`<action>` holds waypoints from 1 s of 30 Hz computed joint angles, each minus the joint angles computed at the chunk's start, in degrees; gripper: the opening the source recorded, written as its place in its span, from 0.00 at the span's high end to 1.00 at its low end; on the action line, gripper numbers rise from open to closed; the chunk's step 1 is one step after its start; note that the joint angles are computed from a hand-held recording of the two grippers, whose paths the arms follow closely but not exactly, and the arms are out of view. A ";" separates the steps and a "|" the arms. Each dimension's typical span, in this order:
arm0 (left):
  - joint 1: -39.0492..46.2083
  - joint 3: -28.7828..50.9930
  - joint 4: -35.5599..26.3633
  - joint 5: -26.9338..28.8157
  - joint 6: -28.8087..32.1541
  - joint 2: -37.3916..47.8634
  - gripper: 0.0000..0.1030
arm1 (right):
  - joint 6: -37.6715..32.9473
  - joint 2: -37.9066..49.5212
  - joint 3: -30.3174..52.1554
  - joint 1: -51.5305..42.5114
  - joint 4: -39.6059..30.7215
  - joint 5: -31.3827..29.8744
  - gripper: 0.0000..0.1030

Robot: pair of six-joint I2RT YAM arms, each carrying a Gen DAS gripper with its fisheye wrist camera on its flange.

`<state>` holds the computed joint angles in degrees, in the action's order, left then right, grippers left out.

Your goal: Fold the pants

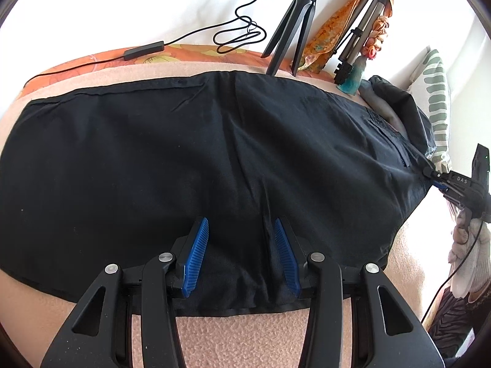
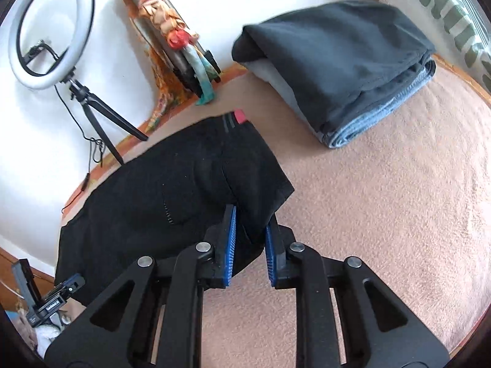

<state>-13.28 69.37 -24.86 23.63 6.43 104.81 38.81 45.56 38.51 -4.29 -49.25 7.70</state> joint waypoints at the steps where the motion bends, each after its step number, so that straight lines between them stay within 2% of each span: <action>1: 0.25 0.02 -0.40 -0.07 -0.24 -0.19 0.58 | -0.17 1.00 -0.44 -0.65 0.18 -0.40 0.82; 5: 3.81 -0.41 -1.51 1.19 -3.20 -1.73 0.58 | -0.59 3.44 0.44 -0.77 -1.50 0.86 0.72; 7: 7.15 -0.81 -2.07 3.33 -4.75 -2.85 0.58 | -0.69 3.00 2.03 1.27 -3.45 3.41 0.61; 10: 12.59 -2.07 -2.34 4.24 -6.00 -5.17 0.56 | 1.59 3.40 4.93 8.45 -7.63 10.66 0.53; 11: 14.96 -2.40 -2.86 5.41 -6.67 -5.72 0.52 | 2.46 3.83 6.08 11.19 -8.89 13.38 0.51; 13: 19.90 -2.63 -3.66 7.87 -8.46 -6.07 0.49 | 4.22 3.98 8.50 16.09 -11.94 17.91 0.44; 15: 24.48 -2.87 -3.72 9.29 -9.88 -5.97 0.49 | 5.53 4.49 11.10 20.02 -14.16 20.85 0.43; 18: 29.50 -2.13 -3.48 9.92 -13.00 -4.41 0.47 | 5.16 5.36 13.70 22.72 -13.53 19.84 0.40; 21: 32.69 -1.05 -2.59 11.29 -17.40 -1.96 0.45 | 3.83 9.45 15.60 25.17 -9.77 18.39 0.39; 30: 35.03 1.01 -0.26 12.34 -23.21 2.81 0.44 | 1.85 21.22 16.99 31.48 3.35 13.22 0.39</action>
<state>21.75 70.38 -25.11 35.97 -16.78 107.62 40.66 66.78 55.50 27.18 -45.91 20.92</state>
